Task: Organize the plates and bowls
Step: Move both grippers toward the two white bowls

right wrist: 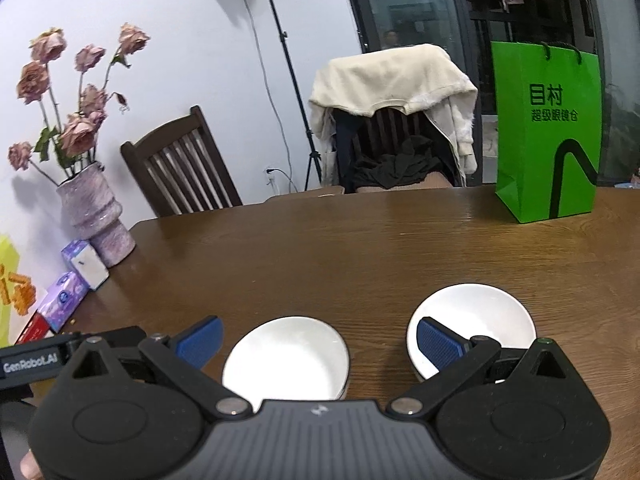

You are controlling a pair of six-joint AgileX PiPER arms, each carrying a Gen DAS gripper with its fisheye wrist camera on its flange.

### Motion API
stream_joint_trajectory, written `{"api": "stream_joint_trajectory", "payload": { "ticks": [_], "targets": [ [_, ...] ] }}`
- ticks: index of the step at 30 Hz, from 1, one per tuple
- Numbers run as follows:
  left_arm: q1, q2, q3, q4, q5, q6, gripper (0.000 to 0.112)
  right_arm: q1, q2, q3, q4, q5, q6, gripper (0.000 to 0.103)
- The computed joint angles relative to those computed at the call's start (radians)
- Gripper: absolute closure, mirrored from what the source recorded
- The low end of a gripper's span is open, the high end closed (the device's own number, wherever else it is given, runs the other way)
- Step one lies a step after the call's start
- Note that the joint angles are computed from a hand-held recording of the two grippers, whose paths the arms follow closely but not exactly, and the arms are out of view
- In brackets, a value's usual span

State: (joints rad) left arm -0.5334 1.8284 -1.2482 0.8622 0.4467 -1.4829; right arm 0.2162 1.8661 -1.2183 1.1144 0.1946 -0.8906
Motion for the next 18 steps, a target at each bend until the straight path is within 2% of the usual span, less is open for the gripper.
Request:
{"api": "stream_joint_trajectory", "payload": {
  "ticks": [3,6,11,14,18],
  "targets": [
    [0.012,0.032,-0.041,-0.036,-0.002,0.044,0.009,-0.003,0.026,-0.03,-0.089,-0.002,0.09,0.0],
    [0.03,0.066,-0.081,-0.078,0.005,0.096,0.009,0.003,0.057,-0.066,-0.258,-0.005,0.261,0.0],
    [0.075,0.097,-0.082,-0.163,-0.057,0.189,0.009,0.014,0.109,-0.117,-0.487,0.002,0.5,0.0],
    [0.083,0.109,-0.069,-0.148,-0.103,0.187,0.009,0.027,0.14,-0.145,-0.673,0.008,0.691,0.0],
    [0.088,0.13,-0.074,-0.193,-0.144,0.251,0.009,0.036,0.161,-0.164,-0.8,0.015,0.82,0.002]
  ]
}}
